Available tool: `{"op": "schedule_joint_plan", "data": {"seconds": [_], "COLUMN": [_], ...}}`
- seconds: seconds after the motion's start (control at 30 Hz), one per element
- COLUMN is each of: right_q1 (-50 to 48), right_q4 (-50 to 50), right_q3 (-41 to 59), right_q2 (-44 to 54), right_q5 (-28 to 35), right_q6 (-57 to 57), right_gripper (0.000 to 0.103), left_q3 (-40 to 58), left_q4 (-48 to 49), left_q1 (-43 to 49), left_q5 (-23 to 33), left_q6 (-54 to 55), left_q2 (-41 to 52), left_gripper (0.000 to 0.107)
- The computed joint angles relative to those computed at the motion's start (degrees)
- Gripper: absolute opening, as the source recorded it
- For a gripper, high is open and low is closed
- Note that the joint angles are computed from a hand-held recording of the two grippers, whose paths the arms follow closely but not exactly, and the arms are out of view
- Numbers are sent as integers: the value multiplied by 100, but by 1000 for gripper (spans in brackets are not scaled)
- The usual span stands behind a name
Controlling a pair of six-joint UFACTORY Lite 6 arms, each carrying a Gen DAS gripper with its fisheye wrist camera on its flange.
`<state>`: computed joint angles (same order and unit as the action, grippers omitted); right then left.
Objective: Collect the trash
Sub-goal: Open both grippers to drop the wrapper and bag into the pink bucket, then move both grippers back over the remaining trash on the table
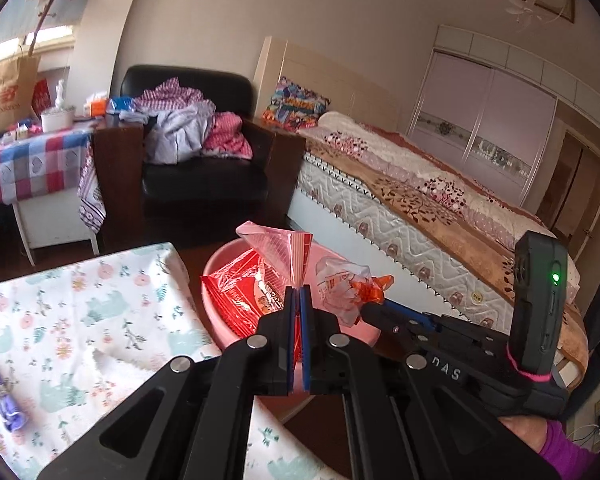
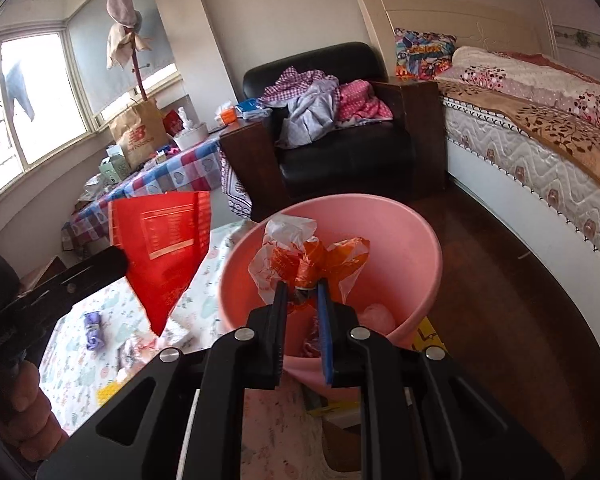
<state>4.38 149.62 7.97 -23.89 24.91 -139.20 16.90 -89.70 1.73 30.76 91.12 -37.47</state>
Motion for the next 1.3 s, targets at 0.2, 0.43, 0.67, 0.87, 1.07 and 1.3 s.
{"op": "schedule_joint_plan", "data": {"seconds": [0.2,0.43,0.67,0.87,1.07,1.3], "right_q1": [-18,61,341,362,590,1371], "right_q4": [599,849,1317,1333,1614,2377], "right_q3": [152,447,780,780,553,143], "right_q2": [790,1402,1711,1681,1217,198], "right_q5": [424,574,315,263,134,-286], "right_q6": [-596,-836,-1150,-1023,-1151,-1377], "right_gripper": [15,15,16,37,40,40], "left_q3": [259,400,384,239,60,-440], "left_q4": [-1673,-2423,-2682,-2267,-1322,28], "left_q1": [-508,-581,-555,-253,83,454], "left_q5": [-208,-90,-97,-37,68,11], "left_q6": [1529,2344,2571,2181,1332,35], "left_q2": [1340,2098,2233,1793,1085,-542], "left_gripper": [2,2,15,37,40,43]}}
